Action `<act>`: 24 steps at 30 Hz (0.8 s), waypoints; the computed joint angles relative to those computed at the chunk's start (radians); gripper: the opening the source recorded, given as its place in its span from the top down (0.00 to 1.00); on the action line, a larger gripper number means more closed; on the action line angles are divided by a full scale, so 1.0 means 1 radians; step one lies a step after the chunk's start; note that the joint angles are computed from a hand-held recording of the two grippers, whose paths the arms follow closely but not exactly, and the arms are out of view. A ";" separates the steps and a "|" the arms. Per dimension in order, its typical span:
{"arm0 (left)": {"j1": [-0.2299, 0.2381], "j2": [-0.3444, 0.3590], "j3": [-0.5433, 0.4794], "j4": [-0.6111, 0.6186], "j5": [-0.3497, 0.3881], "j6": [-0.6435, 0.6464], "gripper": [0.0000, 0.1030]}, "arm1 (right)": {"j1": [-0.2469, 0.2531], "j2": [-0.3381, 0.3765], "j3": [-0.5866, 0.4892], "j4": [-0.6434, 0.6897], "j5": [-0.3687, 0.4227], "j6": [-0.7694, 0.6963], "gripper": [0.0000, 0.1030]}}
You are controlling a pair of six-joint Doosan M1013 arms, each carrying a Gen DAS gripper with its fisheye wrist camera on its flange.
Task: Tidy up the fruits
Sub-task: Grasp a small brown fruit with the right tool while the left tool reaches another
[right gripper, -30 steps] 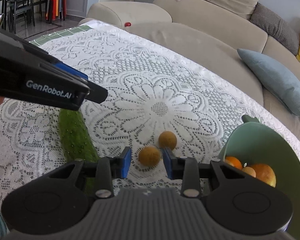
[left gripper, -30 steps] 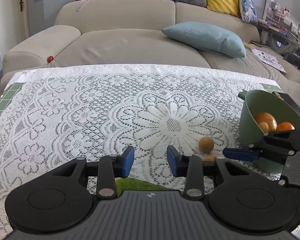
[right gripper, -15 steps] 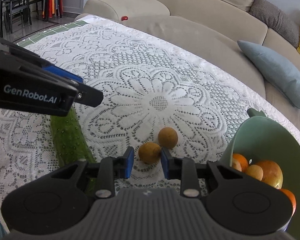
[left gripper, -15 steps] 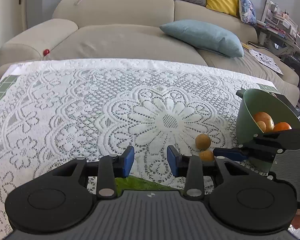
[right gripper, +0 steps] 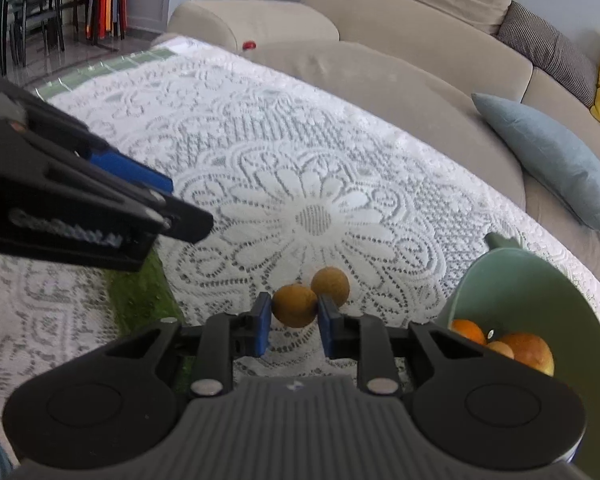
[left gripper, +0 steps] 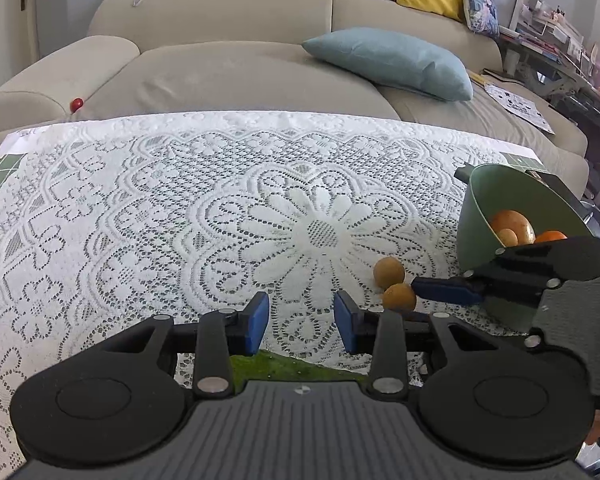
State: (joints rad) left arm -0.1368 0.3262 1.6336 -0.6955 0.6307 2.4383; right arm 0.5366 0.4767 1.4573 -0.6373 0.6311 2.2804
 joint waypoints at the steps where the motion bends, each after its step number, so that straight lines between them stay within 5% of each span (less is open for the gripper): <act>1: 0.000 -0.001 0.000 -0.005 0.001 0.003 0.58 | 0.000 -0.008 0.007 -0.009 -0.011 0.013 0.79; 15: -0.022 -0.029 0.033 -0.137 -0.041 0.155 0.58 | -0.015 -0.122 0.131 -0.250 -0.126 0.367 0.79; 24: -0.058 -0.020 0.038 -0.162 -0.048 0.210 0.58 | -0.039 -0.166 0.190 -0.316 -0.115 0.515 0.79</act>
State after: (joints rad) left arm -0.1944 0.3066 1.6712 -0.8576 0.5828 2.6483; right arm 0.4974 0.3110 1.6468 -0.9532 0.5158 2.7957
